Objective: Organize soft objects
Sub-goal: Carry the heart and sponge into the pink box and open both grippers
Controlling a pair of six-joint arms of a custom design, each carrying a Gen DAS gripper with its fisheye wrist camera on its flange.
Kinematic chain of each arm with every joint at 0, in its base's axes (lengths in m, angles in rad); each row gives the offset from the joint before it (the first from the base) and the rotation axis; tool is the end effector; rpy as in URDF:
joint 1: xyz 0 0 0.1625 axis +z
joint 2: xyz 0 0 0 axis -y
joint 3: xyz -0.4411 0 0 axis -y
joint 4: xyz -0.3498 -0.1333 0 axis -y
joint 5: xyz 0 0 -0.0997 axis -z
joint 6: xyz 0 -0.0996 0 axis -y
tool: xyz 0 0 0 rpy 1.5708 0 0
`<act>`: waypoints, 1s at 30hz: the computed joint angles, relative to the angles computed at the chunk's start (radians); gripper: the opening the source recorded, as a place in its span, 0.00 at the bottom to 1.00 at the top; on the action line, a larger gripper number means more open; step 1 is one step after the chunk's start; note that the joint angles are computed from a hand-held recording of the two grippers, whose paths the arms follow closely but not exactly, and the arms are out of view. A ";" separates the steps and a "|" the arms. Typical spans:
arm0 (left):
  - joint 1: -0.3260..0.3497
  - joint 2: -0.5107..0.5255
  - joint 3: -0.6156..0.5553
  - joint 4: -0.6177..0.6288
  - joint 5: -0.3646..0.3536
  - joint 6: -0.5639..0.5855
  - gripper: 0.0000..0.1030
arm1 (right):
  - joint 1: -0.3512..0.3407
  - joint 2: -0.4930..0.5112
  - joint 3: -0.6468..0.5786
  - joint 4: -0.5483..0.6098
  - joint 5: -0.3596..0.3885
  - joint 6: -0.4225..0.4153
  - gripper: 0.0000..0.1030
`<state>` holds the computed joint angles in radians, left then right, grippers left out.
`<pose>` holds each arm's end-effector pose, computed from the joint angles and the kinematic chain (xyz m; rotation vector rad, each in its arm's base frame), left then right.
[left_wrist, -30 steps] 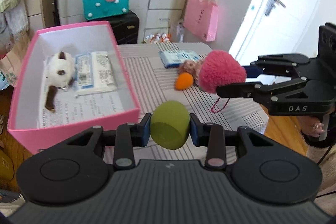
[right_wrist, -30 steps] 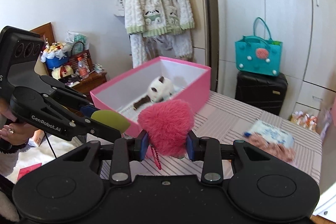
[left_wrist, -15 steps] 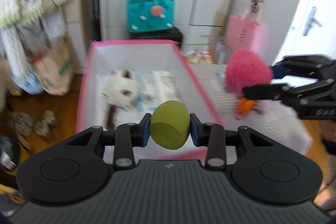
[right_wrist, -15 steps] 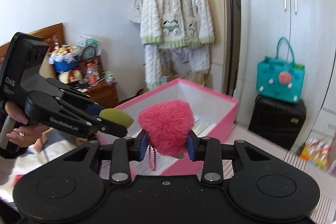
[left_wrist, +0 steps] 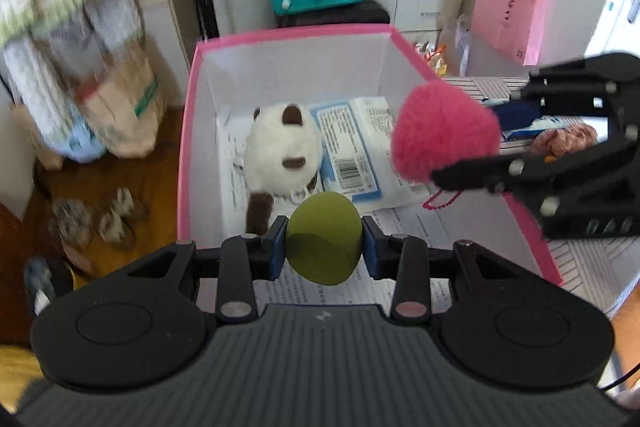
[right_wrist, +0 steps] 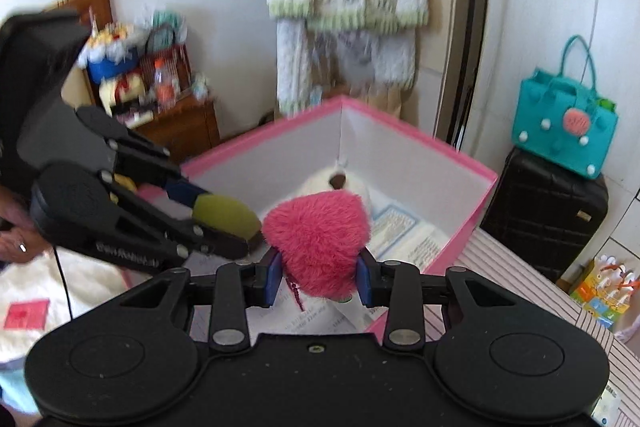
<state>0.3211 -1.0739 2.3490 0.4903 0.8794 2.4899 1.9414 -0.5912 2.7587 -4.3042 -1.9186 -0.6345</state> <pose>-0.1272 -0.2497 0.1596 0.8280 2.3849 -0.5964 0.2027 -0.2474 0.0934 1.1545 -2.3808 0.7006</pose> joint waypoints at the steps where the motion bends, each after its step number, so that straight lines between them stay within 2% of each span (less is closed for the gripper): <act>1: 0.007 0.008 -0.004 -0.004 -0.007 0.005 0.36 | 0.000 0.004 -0.006 0.006 -0.015 -0.012 0.40; 5: 0.016 0.029 -0.016 -0.015 -0.029 0.016 0.36 | -0.013 -0.005 -0.008 0.036 -0.010 -0.058 0.40; 8: 0.054 0.069 -0.049 -0.024 -0.041 0.028 0.37 | -0.059 -0.049 0.002 0.102 0.074 -0.097 0.41; 10: 0.077 0.096 -0.064 -0.038 -0.049 0.034 0.37 | -0.057 -0.042 0.003 0.089 0.056 -0.095 0.41; 14: 0.107 0.070 -0.061 -0.080 -0.048 0.047 0.36 | -0.056 -0.039 0.006 0.090 0.037 -0.112 0.41; 17: 0.074 0.115 -0.044 -0.083 -0.113 0.026 0.37 | -0.041 -0.045 -0.018 0.139 0.005 -0.118 0.41; 19: 0.052 0.144 -0.040 -0.070 -0.136 0.021 0.45 | -0.038 -0.064 -0.040 0.212 -0.004 -0.116 0.41; 22: 0.043 0.098 -0.027 -0.077 -0.122 0.017 0.49 | -0.042 -0.105 -0.073 0.340 0.011 -0.107 0.41; 24: 0.026 0.074 -0.008 -0.075 -0.131 -0.020 0.49 | -0.029 -0.099 -0.096 0.374 -0.010 -0.115 0.41; 28: -0.022 0.026 0.039 -0.080 -0.166 -0.080 0.48 | -0.001 -0.111 -0.158 0.523 -0.054 -0.094 0.41; 30: -0.027 0.002 0.046 -0.065 -0.162 -0.098 0.48 | 0.010 -0.109 -0.179 0.572 -0.071 -0.091 0.44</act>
<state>0.2939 -1.0716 2.3950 0.4251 0.7176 2.3916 1.9518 -0.7003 2.5794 -3.7324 -1.9894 -0.7254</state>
